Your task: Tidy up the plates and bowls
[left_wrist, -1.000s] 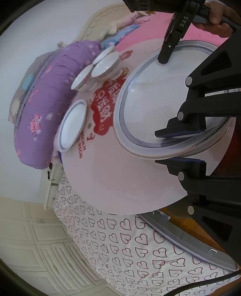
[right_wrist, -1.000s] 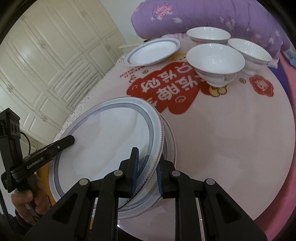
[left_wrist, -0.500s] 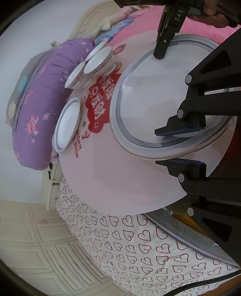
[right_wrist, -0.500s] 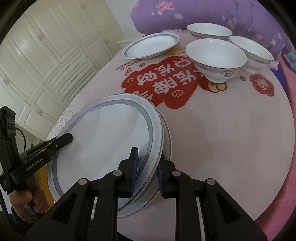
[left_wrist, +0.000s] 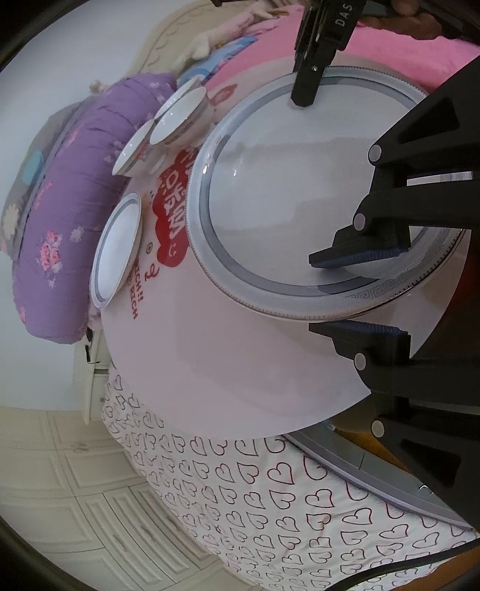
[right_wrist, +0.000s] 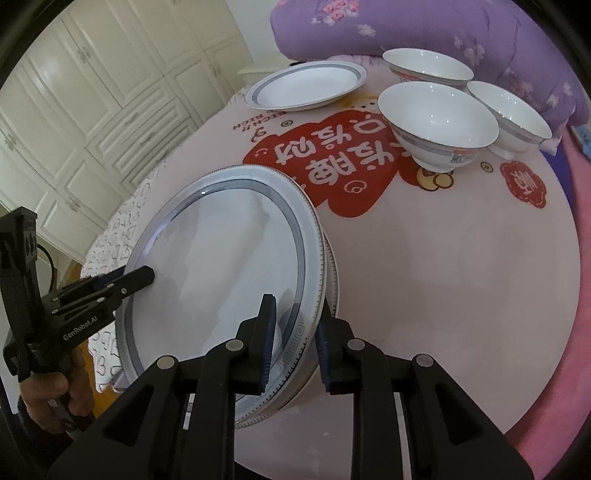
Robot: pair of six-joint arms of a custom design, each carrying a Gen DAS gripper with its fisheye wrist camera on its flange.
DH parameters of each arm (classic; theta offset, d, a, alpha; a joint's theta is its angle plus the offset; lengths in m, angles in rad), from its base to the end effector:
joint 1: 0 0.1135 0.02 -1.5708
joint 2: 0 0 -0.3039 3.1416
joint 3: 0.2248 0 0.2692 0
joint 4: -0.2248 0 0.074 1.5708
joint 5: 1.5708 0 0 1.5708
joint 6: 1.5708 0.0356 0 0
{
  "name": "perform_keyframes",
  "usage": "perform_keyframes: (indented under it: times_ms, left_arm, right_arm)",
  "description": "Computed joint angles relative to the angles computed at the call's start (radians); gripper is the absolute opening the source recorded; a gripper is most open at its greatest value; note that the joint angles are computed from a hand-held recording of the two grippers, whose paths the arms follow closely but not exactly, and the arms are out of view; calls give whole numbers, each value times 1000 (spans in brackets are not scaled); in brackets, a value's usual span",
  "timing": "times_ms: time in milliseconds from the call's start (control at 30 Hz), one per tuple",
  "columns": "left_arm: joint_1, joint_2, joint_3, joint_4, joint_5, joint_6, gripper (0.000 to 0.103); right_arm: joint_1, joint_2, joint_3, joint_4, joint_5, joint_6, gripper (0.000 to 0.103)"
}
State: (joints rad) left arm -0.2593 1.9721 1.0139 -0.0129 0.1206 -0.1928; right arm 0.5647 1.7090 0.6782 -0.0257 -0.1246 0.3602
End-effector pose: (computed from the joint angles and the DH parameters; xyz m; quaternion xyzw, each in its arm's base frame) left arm 0.3859 -0.1068 0.1228 0.0495 0.9525 -0.1222 0.2744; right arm 0.2528 0.1654 0.1251 -0.1143 0.9586 0.1671 0.2003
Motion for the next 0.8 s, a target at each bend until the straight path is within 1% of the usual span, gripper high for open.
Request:
perform_keyframes:
  times_ms: [100,133,200,233,300,367,400,433,467,500,533,567,633,800]
  left_arm:
    - [-2,-1,-2,2,-8,6,24]
    - [-4,1,-1,2,-9,8,24]
    - [-5,-1,-6,10,-8,10,27]
    - [-9,-4,-7,9,-19,12,25]
    - [-15,-3,-6,7,-29,15,25]
    - [-15,2,2,-4,-25,15,27]
    - [-16,4,7,-11,-30,16,29]
    - [-17,3,8,-14,-40,19,40]
    - [-18,2,10,-16,-44,20,60]
    - [-18,-2,8,-13,-49,19,71]
    - [-17,-11,-2,3,-62,13,87]
    - [-17,-20,-10,17,-70,11,96]
    - [-18,-34,-18,27,-77,13,102]
    - [-8,-44,12,-13,-69,0,102]
  right_arm:
    - [12,-1,9,-18,36,-17,24]
    - [18,-5,12,-27,60,-22,28]
    - [24,-9,17,-41,98,-31,35]
    - [22,-12,17,-40,96,-36,35]
    - [19,-16,18,-44,86,-43,36]
    - [19,-18,20,-48,89,-47,39]
    - [18,-18,20,-48,92,-45,46]
    - [16,-20,17,-43,95,-41,62]
    - [11,-25,10,-31,99,-33,72]
    - [4,-33,-2,-11,97,-27,86]
    - [-1,-33,-5,1,92,-25,91]
    - [-13,-38,-12,13,76,-20,93]
    - [-41,-41,-22,39,41,-8,103]
    - [-84,-46,-32,76,1,17,103]
